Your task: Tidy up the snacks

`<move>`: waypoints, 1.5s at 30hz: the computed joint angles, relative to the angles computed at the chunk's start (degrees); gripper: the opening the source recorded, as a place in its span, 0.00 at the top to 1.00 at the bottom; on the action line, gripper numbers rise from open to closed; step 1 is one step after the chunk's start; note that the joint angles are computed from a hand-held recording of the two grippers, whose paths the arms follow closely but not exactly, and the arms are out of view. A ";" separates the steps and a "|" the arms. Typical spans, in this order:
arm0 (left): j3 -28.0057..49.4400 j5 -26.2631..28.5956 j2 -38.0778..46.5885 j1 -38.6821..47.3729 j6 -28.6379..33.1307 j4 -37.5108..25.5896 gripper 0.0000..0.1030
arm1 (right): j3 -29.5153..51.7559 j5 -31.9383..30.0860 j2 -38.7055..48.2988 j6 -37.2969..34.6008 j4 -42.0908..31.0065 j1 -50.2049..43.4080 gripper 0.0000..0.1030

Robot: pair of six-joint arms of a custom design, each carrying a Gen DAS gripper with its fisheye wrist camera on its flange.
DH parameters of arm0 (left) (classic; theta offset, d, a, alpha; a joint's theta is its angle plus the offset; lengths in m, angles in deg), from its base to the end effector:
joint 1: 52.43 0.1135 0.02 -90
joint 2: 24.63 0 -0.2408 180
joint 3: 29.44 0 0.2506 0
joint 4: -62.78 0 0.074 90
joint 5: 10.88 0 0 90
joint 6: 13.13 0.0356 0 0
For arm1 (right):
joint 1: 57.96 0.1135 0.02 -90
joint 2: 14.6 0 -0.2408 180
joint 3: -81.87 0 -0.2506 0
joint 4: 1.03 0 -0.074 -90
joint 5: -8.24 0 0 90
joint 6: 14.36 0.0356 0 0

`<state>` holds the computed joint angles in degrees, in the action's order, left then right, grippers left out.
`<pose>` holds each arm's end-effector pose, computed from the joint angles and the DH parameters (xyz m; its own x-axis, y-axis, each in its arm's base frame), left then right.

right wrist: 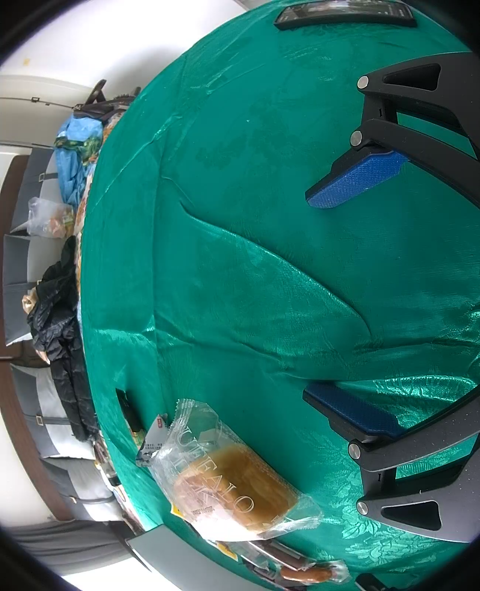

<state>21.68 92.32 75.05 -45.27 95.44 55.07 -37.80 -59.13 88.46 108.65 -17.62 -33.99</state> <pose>0.2855 0.0277 0.0726 -0.7808 0.2144 -0.5868 0.2670 0.9637 -0.0032 0.2916 0.1146 0.0861 -0.7656 0.2099 -0.6082 0.2641 0.9645 0.0005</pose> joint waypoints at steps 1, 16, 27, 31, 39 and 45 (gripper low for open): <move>0.00 0.00 0.00 0.00 0.00 0.00 0.00 | 0.04 0.01 0.00 0.01 -0.05 0.02 0.05; 0.01 0.16 0.15 0.20 0.19 0.12 0.00 | 0.28 0.01 0.01 0.11 -0.35 -0.01 0.06; -0.16 0.19 0.12 0.26 0.20 0.29 0.00 | 0.35 0.02 0.01 0.14 -0.45 0.02 0.05; -0.05 0.32 0.04 0.43 0.36 -0.22 0.00 | 0.46 0.05 0.04 0.24 -0.61 0.03 0.06; 2.70 1.76 -7.29 3.80 3.65 -9.56 0.01 | 0.64 0.02 0.12 0.23 -0.72 -0.04 0.06; 18.16 -4.37 4.03 1.12 5.23 -13.48 0.23 | 0.46 0.16 -0.31 0.61 -1.16 0.22 0.06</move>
<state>39.84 87.95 79.08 -44.15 100.68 41.59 -37.34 -58.97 88.15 109.26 -18.78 -33.77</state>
